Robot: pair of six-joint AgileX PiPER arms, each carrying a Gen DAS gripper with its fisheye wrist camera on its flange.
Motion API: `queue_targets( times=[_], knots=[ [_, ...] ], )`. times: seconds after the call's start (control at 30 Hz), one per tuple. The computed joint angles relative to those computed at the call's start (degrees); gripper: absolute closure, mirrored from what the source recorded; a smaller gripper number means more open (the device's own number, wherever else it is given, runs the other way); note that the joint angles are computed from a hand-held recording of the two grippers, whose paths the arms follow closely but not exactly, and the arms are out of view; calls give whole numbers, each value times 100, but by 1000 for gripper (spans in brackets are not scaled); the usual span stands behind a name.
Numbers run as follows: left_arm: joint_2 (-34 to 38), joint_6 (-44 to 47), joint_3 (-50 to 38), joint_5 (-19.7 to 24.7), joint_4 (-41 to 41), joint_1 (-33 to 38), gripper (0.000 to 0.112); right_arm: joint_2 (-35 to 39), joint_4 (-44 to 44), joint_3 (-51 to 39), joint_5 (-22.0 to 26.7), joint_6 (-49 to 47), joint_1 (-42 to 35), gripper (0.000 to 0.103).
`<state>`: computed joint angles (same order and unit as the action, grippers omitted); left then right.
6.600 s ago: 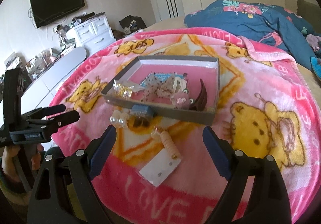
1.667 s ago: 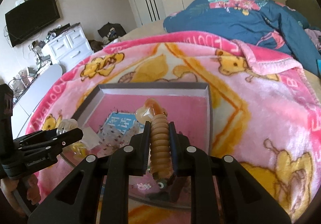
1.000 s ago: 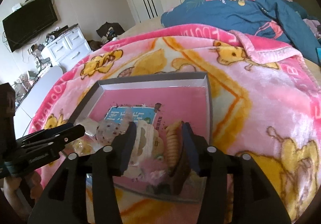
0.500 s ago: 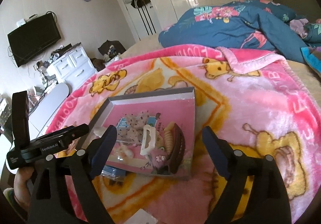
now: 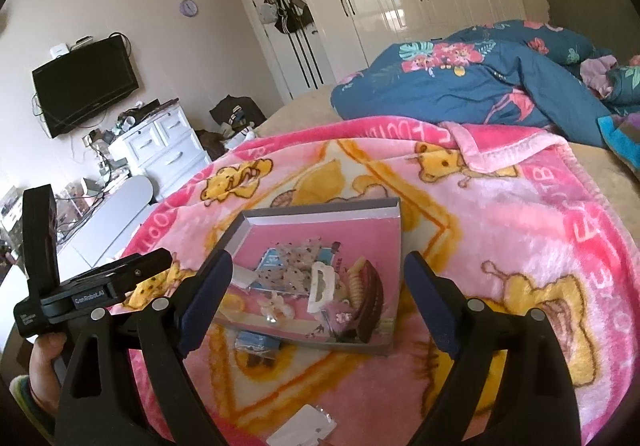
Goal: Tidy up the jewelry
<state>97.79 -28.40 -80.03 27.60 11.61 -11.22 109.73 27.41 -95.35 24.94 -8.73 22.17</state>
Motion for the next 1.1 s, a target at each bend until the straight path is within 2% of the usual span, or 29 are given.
queue_targets(
  times=[0.27,0.47,1.1],
  knots=[
    [-497,-421,434,-72,475,-83,22,-354,-242,340,-86,119,147,16],
    [-749,-423,803,-145,504,-43,21,-550,-319,643,-152,105,261,16],
    [-796,-761,1634,-353,766,-83,21,-704,-48,1376,-50,-461,459,16]
  ],
)
